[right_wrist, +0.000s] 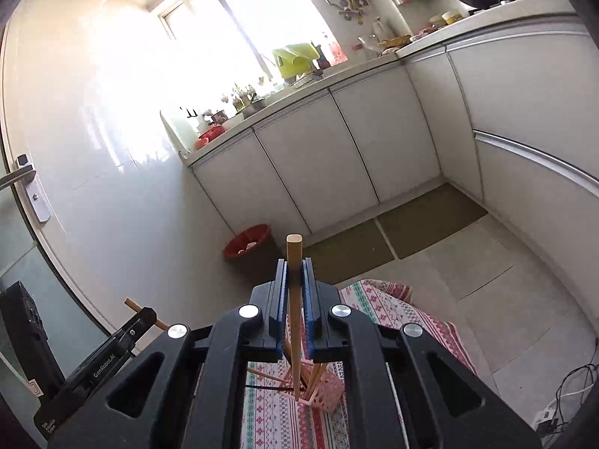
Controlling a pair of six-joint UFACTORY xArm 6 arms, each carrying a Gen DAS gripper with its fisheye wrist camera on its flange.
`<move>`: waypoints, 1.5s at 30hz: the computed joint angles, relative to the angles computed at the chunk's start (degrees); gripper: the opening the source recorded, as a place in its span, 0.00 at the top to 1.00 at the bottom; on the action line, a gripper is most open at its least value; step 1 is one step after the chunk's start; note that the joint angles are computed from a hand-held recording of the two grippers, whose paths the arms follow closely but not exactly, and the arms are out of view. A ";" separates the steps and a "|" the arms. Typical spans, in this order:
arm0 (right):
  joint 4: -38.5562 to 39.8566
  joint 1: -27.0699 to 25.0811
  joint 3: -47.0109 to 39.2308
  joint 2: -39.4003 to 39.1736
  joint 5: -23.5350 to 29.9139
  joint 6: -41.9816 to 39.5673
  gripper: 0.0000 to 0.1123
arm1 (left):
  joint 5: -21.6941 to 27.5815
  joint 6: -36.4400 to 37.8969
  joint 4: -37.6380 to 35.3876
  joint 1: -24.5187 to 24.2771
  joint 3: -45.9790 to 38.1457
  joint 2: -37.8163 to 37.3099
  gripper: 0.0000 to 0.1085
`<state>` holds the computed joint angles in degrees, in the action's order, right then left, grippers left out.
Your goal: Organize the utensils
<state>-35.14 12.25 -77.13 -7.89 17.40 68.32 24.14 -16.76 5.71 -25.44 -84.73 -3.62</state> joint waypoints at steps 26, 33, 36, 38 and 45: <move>-8.22 3.93 -12.10 17.59 3.09 6.86 0.46 | 3.20 -3.74 -2.81 7.22 1.46 -0.27 0.49; -11.18 4.69 -11.36 15.52 6.75 7.52 0.43 | 4.56 -3.66 -2.09 6.76 1.28 -0.09 0.42; -11.77 5.03 -10.61 14.32 8.32 6.75 0.42 | 4.56 -5.33 0.02 6.07 1.70 -0.38 0.36; -12.52 5.37 -10.14 13.42 9.66 6.69 0.38 | 4.65 -6.21 1.83 5.37 2.07 -0.73 0.32; -20.28 8.18 -7.21 8.11 19.34 10.33 0.17 | 4.39 -22.58 24.38 1.86 6.22 -4.42 0.12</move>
